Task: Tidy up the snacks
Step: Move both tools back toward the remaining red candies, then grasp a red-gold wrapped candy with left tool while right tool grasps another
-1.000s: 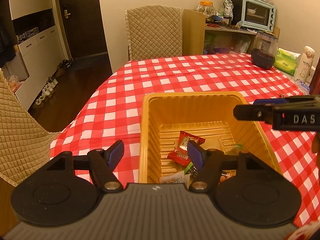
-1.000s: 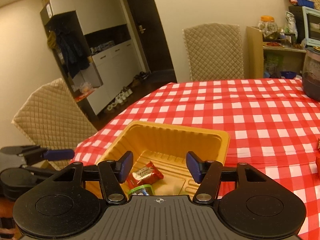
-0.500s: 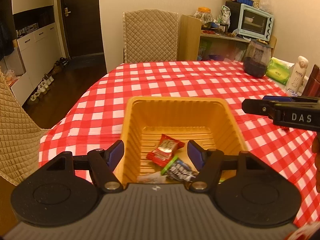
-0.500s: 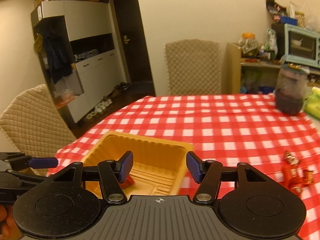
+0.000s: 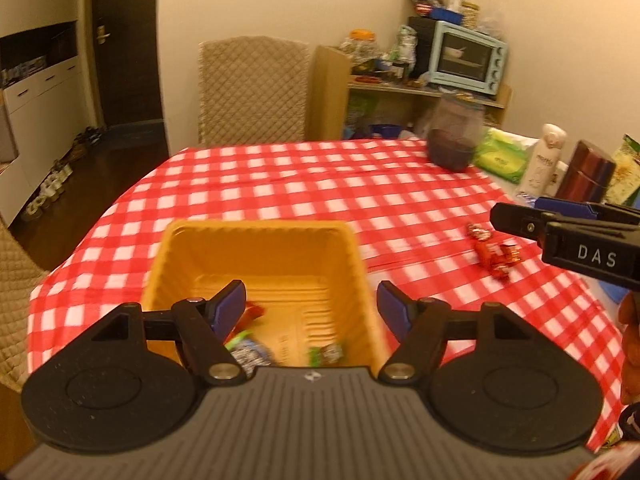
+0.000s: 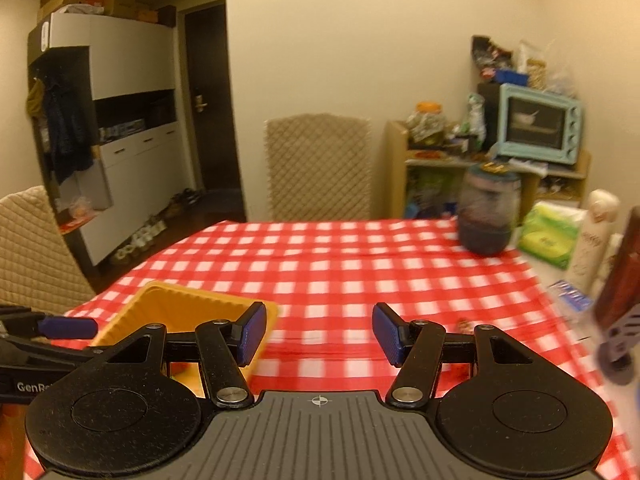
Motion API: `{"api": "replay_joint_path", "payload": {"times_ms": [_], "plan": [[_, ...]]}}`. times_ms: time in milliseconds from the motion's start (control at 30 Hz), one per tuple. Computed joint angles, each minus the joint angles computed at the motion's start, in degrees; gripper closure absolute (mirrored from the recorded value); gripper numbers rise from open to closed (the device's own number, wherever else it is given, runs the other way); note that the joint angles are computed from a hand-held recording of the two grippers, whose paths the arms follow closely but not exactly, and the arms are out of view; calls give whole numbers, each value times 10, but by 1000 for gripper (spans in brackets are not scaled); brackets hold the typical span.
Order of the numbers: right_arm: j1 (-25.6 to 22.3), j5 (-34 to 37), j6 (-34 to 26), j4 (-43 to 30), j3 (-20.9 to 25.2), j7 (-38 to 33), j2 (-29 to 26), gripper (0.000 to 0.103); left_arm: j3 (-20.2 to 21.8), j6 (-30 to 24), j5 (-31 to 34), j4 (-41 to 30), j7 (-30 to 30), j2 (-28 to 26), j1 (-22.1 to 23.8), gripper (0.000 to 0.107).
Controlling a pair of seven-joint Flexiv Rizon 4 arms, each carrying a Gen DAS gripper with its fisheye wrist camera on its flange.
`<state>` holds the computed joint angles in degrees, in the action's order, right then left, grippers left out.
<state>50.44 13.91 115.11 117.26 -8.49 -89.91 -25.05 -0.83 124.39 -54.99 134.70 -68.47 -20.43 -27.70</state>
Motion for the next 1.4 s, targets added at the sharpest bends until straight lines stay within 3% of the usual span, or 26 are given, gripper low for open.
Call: {"api": "replay_joint_path", "payload": {"times_ms": [200,333,600,767,833,967,1033,1233,1300,1400], "plan": [[-2,42,14,45,-34,-32,24,44,-7,-14,-4,-57,34,-25,-23,33],[-37,56,13,70,-30,-34,25,44,-7,-29,1,-100,42,-50,-36,31],[-172,-8,25,92,44,12,-1,44,14,-58,-7,-191,48,-117,-73,27],[-225,-59,35,81,74,37,-33,44,42,-76,-47,-252,73,-173,-106,27],[-225,-66,32,72,67,40,-45,44,46,-86,-47,-272,74,-193,-107,27],[-238,-84,23,55,63,52,-67,44,30,-108,11,-299,43,-223,-78,29],[-257,-105,19,45,72,58,-78,44,0,-118,64,-309,19,-233,-42,31],[-291,-145,19,21,86,81,-109,44,-60,-141,177,-366,-20,-282,29,46],[-295,-152,20,15,87,88,-116,44,-74,-148,205,-385,-32,-298,46,58],[-314,-169,15,7,99,102,-126,44,-66,-171,233,-414,-41,-319,46,67]]}}
